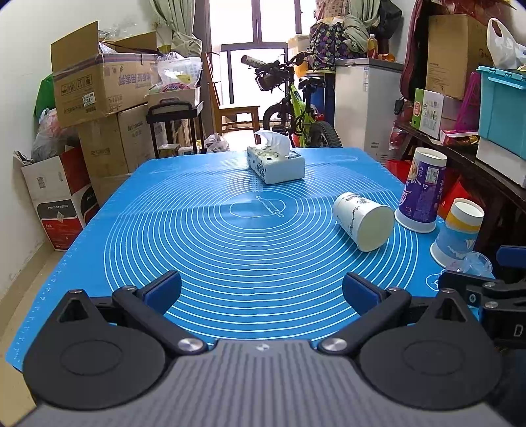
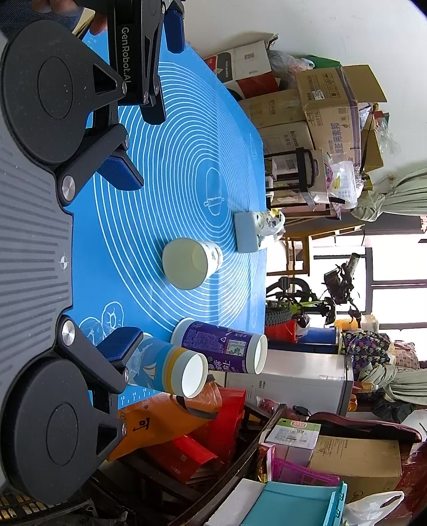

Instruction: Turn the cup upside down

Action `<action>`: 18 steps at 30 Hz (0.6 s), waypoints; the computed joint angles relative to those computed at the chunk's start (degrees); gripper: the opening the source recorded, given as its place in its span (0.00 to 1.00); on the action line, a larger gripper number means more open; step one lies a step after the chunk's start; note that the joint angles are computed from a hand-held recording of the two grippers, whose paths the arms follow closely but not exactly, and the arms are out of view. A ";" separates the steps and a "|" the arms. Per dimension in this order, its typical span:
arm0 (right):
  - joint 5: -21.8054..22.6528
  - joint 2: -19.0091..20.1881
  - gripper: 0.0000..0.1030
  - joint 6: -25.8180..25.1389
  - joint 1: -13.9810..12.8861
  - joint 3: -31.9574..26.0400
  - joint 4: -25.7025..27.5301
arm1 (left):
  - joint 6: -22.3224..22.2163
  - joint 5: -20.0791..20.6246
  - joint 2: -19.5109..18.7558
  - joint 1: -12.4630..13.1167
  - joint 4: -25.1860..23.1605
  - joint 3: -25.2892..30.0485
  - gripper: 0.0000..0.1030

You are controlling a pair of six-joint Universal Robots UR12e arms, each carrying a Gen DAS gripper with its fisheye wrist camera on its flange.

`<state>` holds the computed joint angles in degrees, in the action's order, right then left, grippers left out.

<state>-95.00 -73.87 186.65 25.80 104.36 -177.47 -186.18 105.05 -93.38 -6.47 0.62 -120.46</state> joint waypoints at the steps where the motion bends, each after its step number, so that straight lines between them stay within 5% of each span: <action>1: 0.02 0.00 0.88 0.01 -0.01 0.01 -0.03 | 0.00 0.10 -0.02 -0.02 0.12 -0.01 1.00; 18: 0.04 -0.08 0.88 -0.54 -0.06 0.13 -0.01 | 0.42 0.51 -0.18 -0.32 0.31 0.18 1.00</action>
